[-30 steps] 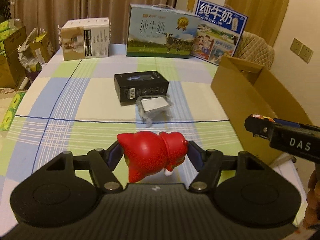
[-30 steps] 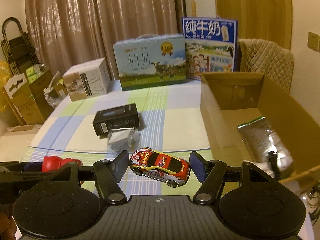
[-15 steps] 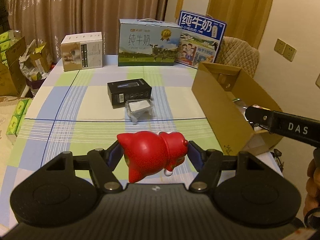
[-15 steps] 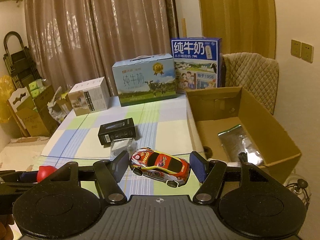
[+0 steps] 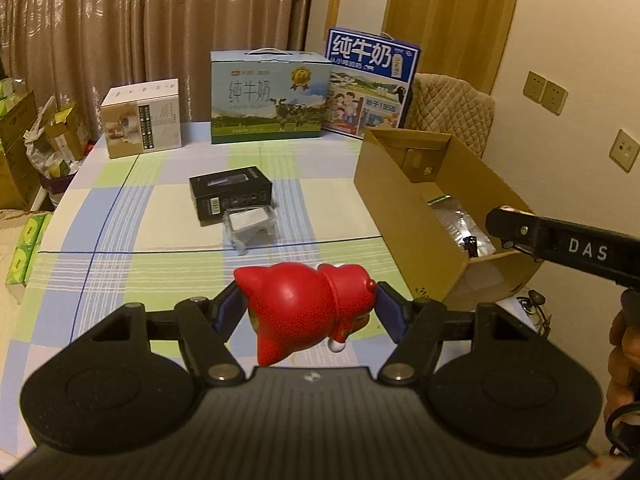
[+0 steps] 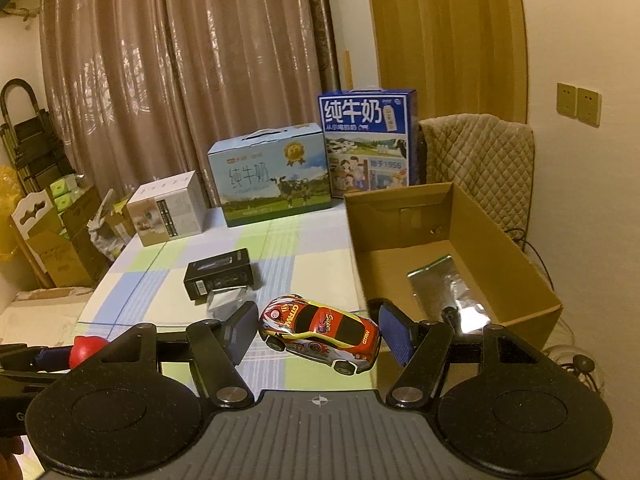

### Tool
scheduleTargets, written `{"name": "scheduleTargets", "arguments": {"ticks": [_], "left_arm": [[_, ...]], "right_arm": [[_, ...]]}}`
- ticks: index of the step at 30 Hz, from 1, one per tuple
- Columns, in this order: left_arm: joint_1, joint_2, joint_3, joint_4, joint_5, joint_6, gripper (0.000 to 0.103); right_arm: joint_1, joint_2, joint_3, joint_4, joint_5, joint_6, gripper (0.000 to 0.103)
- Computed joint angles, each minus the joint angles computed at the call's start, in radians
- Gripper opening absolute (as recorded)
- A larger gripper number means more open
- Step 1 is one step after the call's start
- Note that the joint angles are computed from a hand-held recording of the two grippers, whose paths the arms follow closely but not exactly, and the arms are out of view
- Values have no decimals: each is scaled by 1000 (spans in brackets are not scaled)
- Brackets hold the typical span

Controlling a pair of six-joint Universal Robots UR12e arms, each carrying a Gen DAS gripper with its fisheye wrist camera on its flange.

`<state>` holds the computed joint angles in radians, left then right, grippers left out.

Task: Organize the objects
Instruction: 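Carry the red figurine and toy car over the cardboard box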

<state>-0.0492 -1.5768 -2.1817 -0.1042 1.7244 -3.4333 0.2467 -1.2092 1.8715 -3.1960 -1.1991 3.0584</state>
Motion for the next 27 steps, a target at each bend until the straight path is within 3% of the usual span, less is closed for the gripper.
{"name": "scheduleTargets", "arguments": {"ticks": [11,27], "left_arm": [[-29,-64,82,3,-61,43,65],[-82,-294,346,-38,-192,139,65]], "right_arm": [[-53,6,-23,5,-34,14,63],[-115,110,-191,87,-75,45,63]]}}
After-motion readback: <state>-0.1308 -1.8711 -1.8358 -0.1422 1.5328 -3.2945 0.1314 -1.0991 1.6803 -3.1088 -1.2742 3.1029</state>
